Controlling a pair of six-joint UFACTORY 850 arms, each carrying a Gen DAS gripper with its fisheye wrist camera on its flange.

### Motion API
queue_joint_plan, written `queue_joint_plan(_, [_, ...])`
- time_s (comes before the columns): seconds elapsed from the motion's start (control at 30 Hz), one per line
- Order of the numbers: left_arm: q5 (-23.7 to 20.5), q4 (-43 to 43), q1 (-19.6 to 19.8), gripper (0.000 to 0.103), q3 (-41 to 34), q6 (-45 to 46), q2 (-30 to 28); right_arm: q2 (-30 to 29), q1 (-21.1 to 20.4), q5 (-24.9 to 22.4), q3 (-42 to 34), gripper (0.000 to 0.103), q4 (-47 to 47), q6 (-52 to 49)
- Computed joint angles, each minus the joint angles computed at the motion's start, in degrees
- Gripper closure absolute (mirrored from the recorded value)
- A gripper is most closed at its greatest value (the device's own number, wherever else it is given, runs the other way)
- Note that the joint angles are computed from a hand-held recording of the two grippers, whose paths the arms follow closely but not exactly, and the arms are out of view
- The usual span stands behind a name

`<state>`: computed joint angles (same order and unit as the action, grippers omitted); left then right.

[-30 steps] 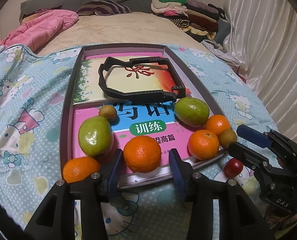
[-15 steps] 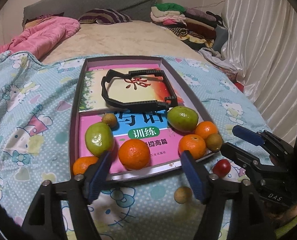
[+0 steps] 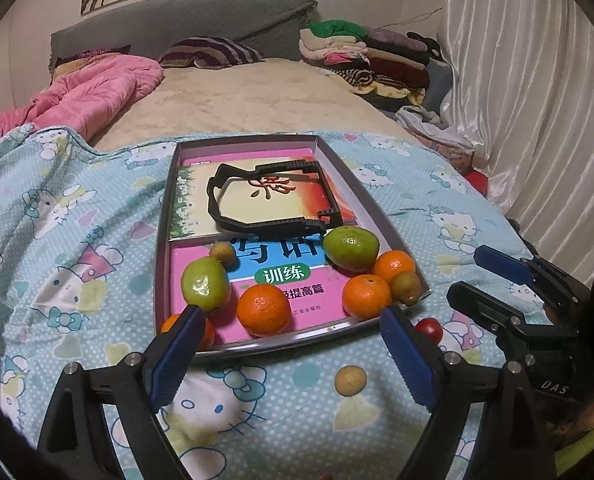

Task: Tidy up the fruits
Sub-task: 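Withdraw both open tools from the tray back over the quilt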

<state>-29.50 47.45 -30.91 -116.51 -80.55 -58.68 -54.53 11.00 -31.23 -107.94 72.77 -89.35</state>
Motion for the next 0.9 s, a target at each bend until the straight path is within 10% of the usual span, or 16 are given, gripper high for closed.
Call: queue_joint_plan(0.9, [2.81, 1.33, -2.60, 0.014, 7.60, -1.64, 3.76, 6.12, -1.03, 0.60, 11.06, 0.032, 1.35, -5.95])
